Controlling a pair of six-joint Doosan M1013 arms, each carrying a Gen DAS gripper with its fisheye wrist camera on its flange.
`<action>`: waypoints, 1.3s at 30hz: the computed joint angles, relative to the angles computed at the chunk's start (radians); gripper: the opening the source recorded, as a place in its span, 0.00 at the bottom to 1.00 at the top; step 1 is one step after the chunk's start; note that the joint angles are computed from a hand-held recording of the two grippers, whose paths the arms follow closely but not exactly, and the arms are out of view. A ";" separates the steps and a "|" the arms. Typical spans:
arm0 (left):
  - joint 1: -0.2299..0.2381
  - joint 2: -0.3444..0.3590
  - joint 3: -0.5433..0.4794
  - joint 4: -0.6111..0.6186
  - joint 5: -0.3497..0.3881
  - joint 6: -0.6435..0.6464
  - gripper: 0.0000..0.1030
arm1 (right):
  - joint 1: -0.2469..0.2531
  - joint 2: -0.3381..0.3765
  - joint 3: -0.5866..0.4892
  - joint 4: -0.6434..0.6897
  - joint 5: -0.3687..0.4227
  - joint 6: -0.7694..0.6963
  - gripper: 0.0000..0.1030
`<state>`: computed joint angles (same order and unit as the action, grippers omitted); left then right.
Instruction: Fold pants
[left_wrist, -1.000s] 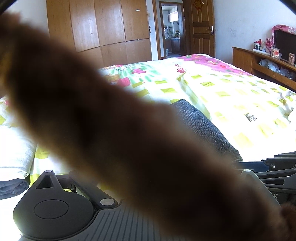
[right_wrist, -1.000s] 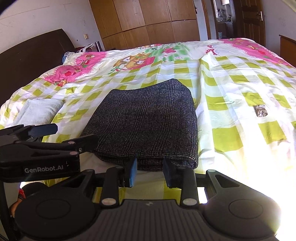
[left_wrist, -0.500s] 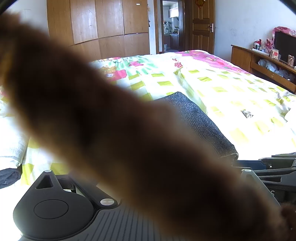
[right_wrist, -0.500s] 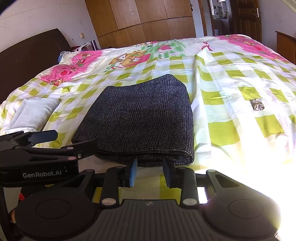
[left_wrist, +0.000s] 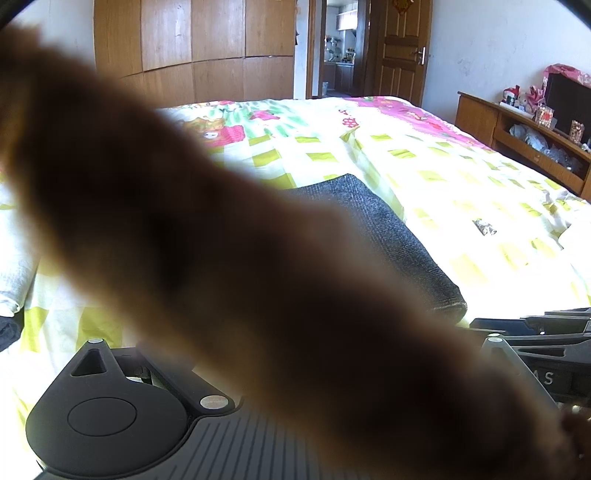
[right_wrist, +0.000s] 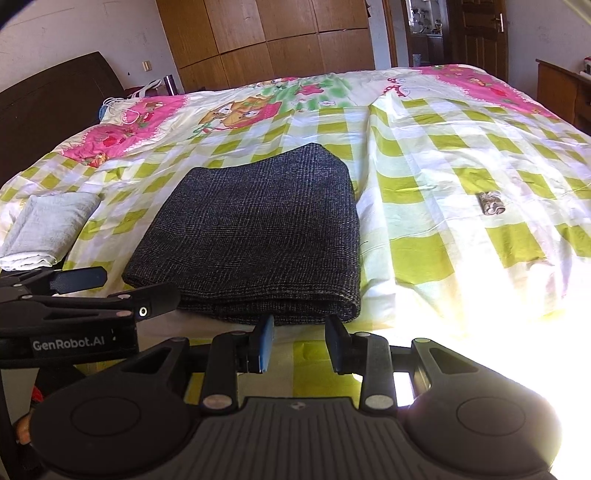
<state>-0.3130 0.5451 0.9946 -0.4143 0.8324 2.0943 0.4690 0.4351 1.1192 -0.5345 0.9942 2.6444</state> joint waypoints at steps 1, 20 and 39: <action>0.002 0.002 -0.004 -0.013 0.007 0.009 0.95 | 0.004 -0.003 -0.007 -0.013 0.026 0.002 0.43; 0.044 0.013 -0.070 -0.156 0.013 0.071 1.00 | -0.009 0.064 -0.218 0.004 0.137 -0.097 0.44; -0.094 0.060 -0.209 0.267 0.116 -0.290 1.00 | -0.180 -0.077 0.104 0.278 -0.249 -0.235 0.47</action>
